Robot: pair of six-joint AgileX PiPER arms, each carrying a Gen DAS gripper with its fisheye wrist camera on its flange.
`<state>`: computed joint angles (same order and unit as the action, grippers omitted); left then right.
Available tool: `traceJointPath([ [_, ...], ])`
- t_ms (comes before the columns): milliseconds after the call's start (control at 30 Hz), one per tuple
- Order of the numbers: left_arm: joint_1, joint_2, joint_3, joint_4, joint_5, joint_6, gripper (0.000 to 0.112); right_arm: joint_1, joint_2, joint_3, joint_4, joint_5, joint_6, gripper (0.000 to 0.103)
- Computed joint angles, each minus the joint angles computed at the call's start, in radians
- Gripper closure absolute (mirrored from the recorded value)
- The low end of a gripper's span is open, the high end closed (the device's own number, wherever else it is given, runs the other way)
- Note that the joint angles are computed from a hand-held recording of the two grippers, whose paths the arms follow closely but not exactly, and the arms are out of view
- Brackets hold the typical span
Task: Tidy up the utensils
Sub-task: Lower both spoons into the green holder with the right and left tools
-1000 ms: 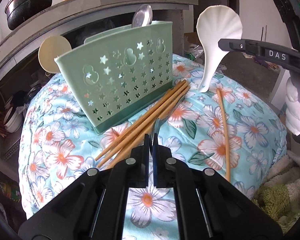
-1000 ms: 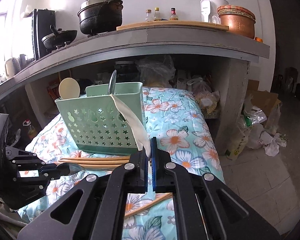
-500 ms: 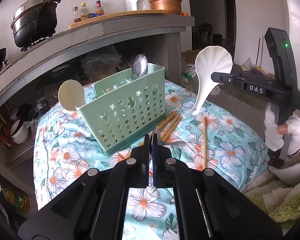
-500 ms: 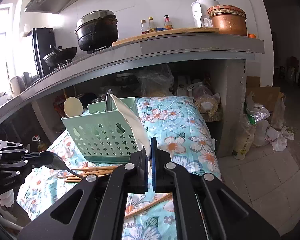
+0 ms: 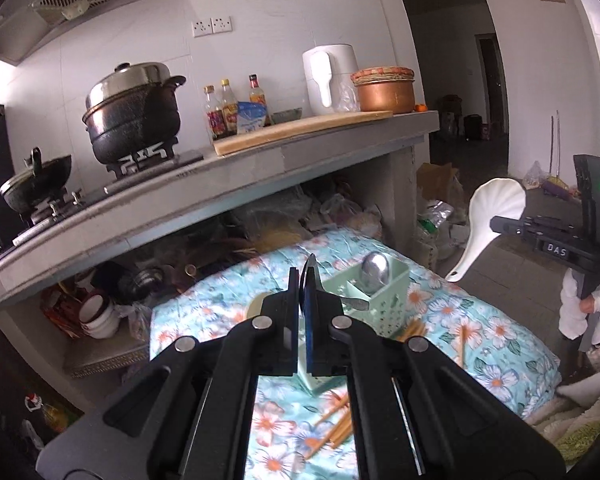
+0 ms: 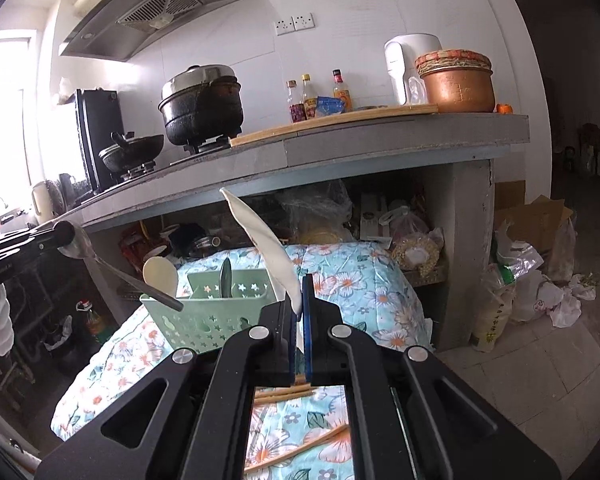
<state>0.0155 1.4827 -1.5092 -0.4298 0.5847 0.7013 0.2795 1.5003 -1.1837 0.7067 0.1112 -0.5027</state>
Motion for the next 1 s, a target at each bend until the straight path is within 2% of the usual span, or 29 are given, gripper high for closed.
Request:
traceJointPath([
  [167,-0.002,0.083,-0.128,0.190,0.007,-0.104,0.111,-0.012,0.020,-0.069,-0.036,0.017,0.027,0.100],
  [333,-0.001,0.188,-0.247,0.306,0.077,-0.166,0.111,-0.030,0.066,-0.162,0.073,0.061,-0.074,0.100],
  [567,-0.015,0.302,-0.352,0.363,0.146,-0.187,0.111,-0.054,0.141,-0.302,0.198,0.135,-0.179,0.100],
  [767,-0.031,0.376,-0.428,0.381,0.215,-0.172,0.111,-0.083,0.210,-0.423,0.296,0.247,-0.232,0.100],
  [1000,-0.039,0.465,-0.509,0.369,0.282,-0.173,0.110,-0.095,0.276,-0.503,0.273,0.356,-0.166,0.100],
])
